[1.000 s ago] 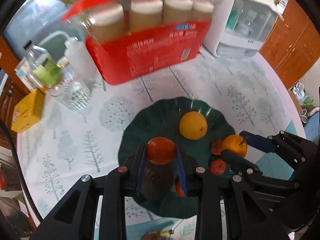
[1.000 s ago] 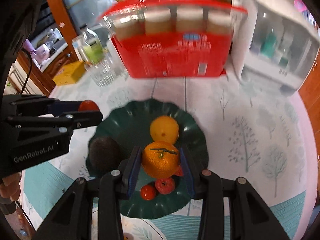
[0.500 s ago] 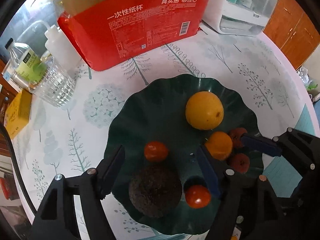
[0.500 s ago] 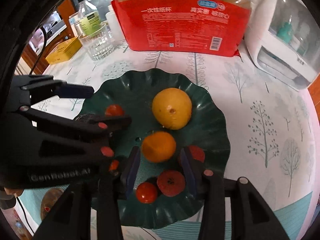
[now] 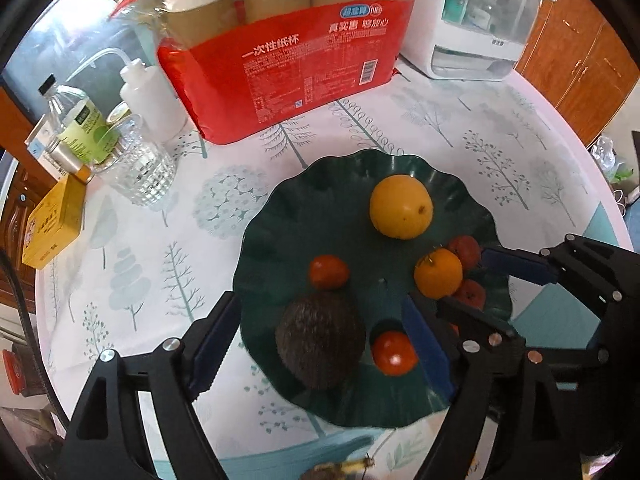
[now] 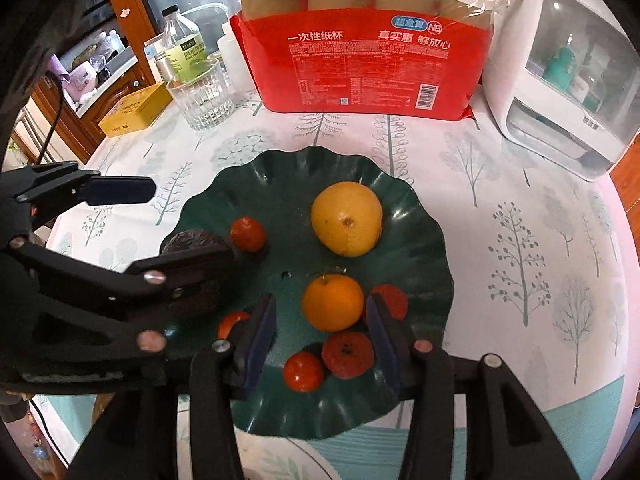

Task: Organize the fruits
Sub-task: 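Open the left tool on the green plate while the right tool releases the tangerine there, then grasp the large tangerine by the banana with the left tool while the right tool grasps the small orange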

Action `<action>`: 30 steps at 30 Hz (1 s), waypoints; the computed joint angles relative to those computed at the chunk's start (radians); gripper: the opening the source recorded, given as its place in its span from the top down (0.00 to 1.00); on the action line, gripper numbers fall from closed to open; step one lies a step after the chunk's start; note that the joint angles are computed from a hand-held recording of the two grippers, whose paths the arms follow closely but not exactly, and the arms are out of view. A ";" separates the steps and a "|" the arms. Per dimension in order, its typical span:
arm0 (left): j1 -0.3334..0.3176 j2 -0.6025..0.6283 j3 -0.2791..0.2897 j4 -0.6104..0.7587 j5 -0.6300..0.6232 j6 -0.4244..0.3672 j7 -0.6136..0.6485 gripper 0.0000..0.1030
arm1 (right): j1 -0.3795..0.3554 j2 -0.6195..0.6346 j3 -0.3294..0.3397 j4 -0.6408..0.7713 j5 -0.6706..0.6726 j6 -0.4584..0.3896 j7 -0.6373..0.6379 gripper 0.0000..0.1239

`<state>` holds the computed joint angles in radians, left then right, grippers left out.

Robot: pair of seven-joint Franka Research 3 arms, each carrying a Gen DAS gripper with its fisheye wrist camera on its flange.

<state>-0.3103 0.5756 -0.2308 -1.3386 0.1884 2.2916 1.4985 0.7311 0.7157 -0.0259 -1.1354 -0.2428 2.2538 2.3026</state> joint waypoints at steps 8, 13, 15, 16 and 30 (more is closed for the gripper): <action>0.022 -0.133 -0.009 -0.144 -0.018 0.049 -0.036 0.19 | 0.020 -0.097 -0.004 -0.117 -0.039 0.032 0.056 0.62; 0.025 -0.239 -0.015 -0.243 -0.018 0.080 -0.065 0.19 | 0.025 -0.189 0.005 -0.217 -0.079 0.063 0.113 0.62; 0.024 -0.279 -0.018 -0.279 -0.019 0.089 -0.078 0.19 | 0.025 -0.230 0.012 -0.258 -0.099 0.075 0.132 0.62; 0.024 -0.304 -0.020 -0.300 -0.020 0.094 -0.086 0.19 | 0.024 -0.247 0.017 -0.275 -0.110 0.081 0.140 0.62; -0.017 -0.587 -0.044 -0.591 0.026 0.129 -0.285 0.14 | -0.014 -0.486 0.121 -0.535 -0.220 0.140 0.215 0.62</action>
